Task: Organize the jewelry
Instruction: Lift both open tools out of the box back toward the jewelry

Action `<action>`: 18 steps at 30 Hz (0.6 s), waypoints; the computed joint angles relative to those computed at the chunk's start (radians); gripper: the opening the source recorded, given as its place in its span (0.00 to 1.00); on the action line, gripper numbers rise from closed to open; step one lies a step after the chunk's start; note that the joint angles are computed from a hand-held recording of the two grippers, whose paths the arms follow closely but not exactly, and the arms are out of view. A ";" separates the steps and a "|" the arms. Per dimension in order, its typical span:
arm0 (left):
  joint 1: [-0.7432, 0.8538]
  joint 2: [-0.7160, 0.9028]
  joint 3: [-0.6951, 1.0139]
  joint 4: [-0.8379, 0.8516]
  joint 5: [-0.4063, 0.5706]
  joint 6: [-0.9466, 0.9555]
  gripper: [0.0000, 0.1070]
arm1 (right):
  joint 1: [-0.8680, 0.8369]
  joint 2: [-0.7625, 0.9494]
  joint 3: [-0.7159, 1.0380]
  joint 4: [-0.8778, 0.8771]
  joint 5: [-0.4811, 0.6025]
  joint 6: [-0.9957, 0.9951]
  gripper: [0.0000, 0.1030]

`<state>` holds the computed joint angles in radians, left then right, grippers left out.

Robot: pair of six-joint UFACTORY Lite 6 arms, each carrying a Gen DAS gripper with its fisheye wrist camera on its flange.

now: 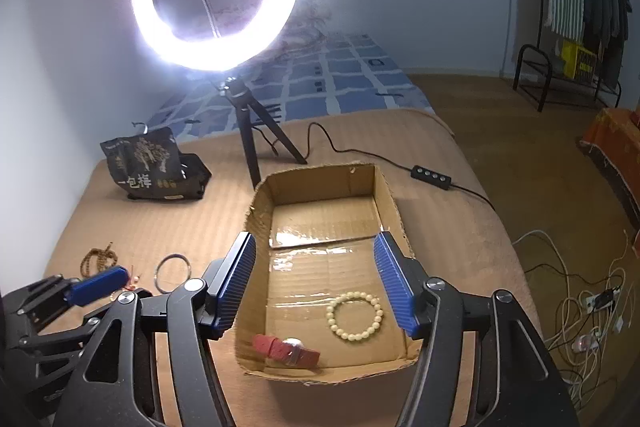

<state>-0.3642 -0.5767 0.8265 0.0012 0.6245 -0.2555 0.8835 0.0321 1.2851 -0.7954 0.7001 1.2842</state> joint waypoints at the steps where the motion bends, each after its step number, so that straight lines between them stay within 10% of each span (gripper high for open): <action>1: 0.019 -0.019 -0.004 -0.005 0.009 0.020 0.49 | 0.016 0.004 0.012 -0.012 0.013 0.017 0.65; 6: 0.172 -0.097 -0.018 -0.113 0.061 0.226 0.52 | 0.078 0.058 0.091 -0.046 0.070 0.054 0.69; 9: 0.306 -0.139 -0.032 -0.218 0.090 0.389 0.70 | 0.118 0.101 0.143 -0.052 0.101 0.058 0.74; 18: 0.916 -0.103 -0.023 -0.650 0.291 1.062 0.71 | 0.197 0.227 0.274 -0.033 0.110 0.074 0.76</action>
<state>0.5518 -0.6799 0.8038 -0.6492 0.9160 0.8061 1.0802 0.2592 1.5587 -0.8279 0.8103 1.3582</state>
